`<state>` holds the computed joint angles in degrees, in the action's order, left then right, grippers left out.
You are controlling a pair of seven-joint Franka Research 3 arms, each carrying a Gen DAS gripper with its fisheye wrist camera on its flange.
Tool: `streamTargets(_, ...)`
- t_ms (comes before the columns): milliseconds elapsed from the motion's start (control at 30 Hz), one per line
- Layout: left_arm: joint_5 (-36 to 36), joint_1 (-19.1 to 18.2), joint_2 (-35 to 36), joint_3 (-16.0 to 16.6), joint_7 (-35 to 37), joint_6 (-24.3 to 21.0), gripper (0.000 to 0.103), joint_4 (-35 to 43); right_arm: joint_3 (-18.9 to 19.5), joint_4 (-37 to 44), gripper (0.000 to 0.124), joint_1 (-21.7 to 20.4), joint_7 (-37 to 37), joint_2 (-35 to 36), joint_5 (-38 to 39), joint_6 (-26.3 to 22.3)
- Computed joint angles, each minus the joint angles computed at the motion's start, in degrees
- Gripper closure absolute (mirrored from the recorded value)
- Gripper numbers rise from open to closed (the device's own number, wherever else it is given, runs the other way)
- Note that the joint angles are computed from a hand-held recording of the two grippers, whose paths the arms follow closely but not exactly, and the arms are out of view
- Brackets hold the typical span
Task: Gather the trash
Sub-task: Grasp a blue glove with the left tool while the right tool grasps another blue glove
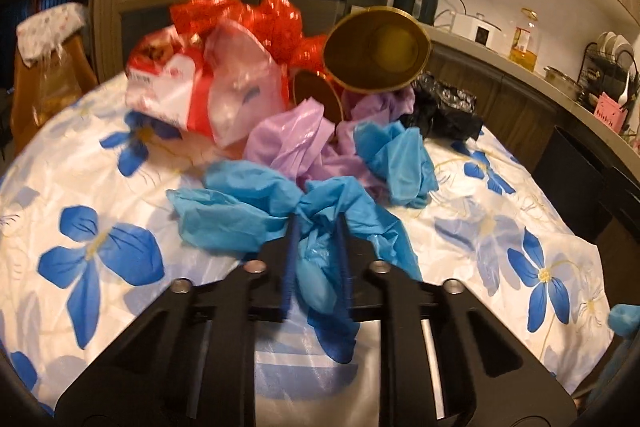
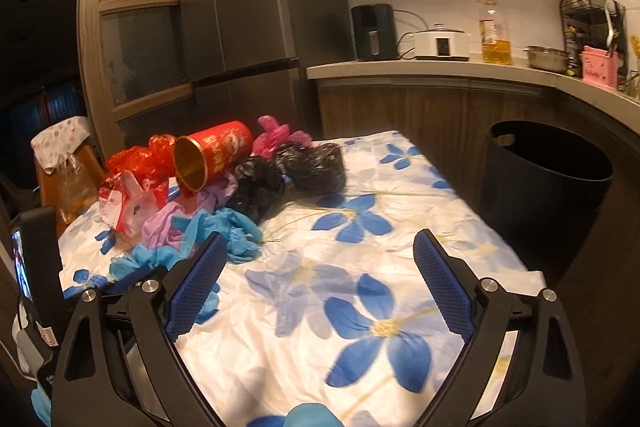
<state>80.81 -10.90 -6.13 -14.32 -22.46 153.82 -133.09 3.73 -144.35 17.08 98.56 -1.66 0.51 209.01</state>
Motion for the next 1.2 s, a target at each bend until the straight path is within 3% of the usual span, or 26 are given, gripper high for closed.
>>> streamTargets(33, 0.4, 0.1, -0.2, 0.2, -0.6, 0.7, 0.099, -0.3, 0.0, 0.8, 0.034, 0.1, 0.1, 0.7, -0.6, -0.2)
streamTargets(100, 2.6, 0.4, -0.8, 0.1, -3.5, 0.9, 0.102, -0.8, -0.1, 2.4, 0.039, -0.3, 2.8, 2.3, -5.0, -0.9)
streamTargets(333, 7.3, 1.2, -10.3, -0.8, -12.6, -0.3, 0.103, -7.6, 2.5, 7.9, 0.049, -2.6, 9.1, 7.1, -14.1, -2.8)
streamTargets(667, 4.4, 2.7, -14.8, -1.8, -11.0, -1.7, 0.103, -10.3, 8.3, 17.3, 0.066, -4.9, 7.1, 14.9, -15.2, -6.8)
streamTargets(733, 3.8, 3.0, -15.3, -2.1, -10.7, -1.9, 0.103, -10.5, 11.1, 18.8, 0.072, -7.5, 8.1, 16.2, -17.2, -8.7)
streamTargets(800, 3.2, 3.2, -15.4, -2.1, -9.9, -1.7, 0.103, -10.5, 14.1, 20.2, 0.086, -10.3, 8.4, 17.2, -18.8, -11.3)
streamTargets(900, 2.4, 3.5, -15.8, -2.5, -9.1, -1.9, 0.103, -10.7, 22.7, 20.8, 0.105, -19.2, 9.7, 18.1, -22.4, -13.8)
streamTargets(1000, 1.5, 3.5, -16.3, -3.0, -8.3, -2.1, 0.103, -10.7, 28.8, 18.7, 0.117, -26.2, 10.9, 17.2, -24.9, -12.7)
streamTargets(1067, 1.3, 3.5, -16.6, -3.5, -7.9, -2.4, 0.103, -10.5, 34.5, 16.6, 0.118, -34.0, 16.6, 15.7, -30.7, -11.2)
streamTargets(1200, 1.0, 3.0, -16.5, -4.5, -7.3, -3.2, 0.103, -9.3, 36.4, 12.7, 0.120, -40.7, 26.8, 10.4, -39.8, -6.6)
